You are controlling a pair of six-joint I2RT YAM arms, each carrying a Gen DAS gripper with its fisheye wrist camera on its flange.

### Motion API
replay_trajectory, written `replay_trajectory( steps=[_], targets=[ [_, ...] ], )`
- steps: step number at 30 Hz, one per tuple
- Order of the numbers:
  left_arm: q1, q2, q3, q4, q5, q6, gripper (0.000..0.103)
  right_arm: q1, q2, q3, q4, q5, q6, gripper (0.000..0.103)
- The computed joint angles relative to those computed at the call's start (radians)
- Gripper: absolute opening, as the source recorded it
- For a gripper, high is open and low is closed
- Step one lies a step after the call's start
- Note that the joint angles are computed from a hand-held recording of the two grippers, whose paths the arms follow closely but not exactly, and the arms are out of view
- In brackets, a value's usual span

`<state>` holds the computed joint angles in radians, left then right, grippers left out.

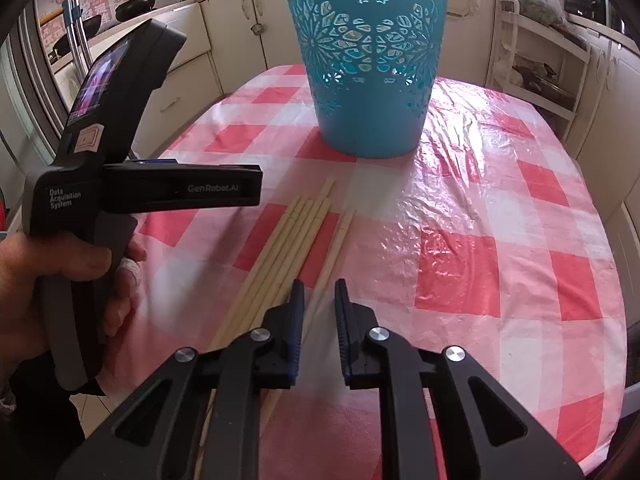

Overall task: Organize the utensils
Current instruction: 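Close the right gripper on a wooden chopstick while the left gripper grasps another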

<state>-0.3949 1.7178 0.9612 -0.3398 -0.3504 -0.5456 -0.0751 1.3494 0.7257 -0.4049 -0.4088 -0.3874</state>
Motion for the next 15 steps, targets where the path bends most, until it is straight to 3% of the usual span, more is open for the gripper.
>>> replay_trajectory(
  steps=[7,15],
  targets=[
    [-0.019,-0.083,-0.049,-0.009,0.044,-0.06,0.095,-0.024,0.032,0.044,-0.041,0.012,-0.037,0.007],
    [-0.131,-0.235,-0.131,-0.039,-0.02,-0.061,0.095,-0.086,0.072,0.087,-0.077,-0.005,-0.046,0.006]
  ],
)
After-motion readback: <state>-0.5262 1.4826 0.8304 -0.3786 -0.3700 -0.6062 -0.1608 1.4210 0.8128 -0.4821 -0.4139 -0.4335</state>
